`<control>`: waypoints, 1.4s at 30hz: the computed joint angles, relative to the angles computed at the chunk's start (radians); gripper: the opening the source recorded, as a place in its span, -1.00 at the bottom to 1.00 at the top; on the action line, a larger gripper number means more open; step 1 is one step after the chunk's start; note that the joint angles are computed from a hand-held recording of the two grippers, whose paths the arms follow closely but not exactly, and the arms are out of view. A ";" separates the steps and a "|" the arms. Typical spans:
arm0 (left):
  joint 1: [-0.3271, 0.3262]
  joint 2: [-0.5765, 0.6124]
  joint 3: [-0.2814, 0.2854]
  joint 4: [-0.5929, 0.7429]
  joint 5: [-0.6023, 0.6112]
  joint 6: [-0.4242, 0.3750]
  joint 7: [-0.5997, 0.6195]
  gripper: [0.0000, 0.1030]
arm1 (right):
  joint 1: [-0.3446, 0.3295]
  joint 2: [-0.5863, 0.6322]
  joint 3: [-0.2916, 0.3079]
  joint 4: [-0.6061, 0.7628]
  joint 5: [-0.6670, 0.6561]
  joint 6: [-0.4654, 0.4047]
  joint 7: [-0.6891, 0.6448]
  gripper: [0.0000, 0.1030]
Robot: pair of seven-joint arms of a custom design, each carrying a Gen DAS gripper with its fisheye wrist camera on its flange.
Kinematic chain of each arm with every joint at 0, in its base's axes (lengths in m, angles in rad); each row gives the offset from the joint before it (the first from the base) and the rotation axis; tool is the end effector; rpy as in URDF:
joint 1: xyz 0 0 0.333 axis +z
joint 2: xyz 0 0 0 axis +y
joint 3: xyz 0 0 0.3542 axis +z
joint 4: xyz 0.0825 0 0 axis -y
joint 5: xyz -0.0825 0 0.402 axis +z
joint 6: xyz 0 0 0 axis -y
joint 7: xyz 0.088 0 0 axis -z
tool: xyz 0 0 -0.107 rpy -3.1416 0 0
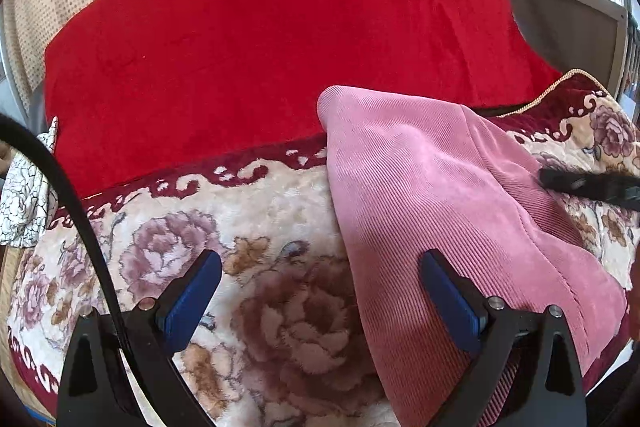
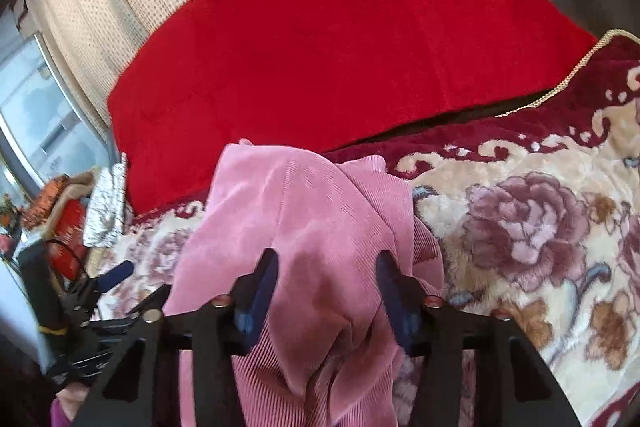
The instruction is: Fold large clothes
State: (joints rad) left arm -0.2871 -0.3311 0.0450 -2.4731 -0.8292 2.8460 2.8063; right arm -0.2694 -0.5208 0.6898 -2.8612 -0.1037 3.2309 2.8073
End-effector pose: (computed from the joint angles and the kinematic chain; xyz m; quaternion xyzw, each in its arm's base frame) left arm 0.4688 -0.0741 0.5070 -0.3622 0.8418 -0.3283 0.2288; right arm 0.3541 0.1699 0.4136 -0.4092 0.8181 -0.1600 0.3711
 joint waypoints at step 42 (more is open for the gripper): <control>0.029 0.013 -0.029 0.002 -0.018 0.034 0.033 0.93 | -0.003 0.106 -0.025 0.172 -0.546 -0.250 0.354 0.09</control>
State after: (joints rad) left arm -0.2581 -0.3178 0.0161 -2.4712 -0.8471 2.8800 2.8393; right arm -0.2728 -0.4150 0.6651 -2.6892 -0.6492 2.9805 3.1618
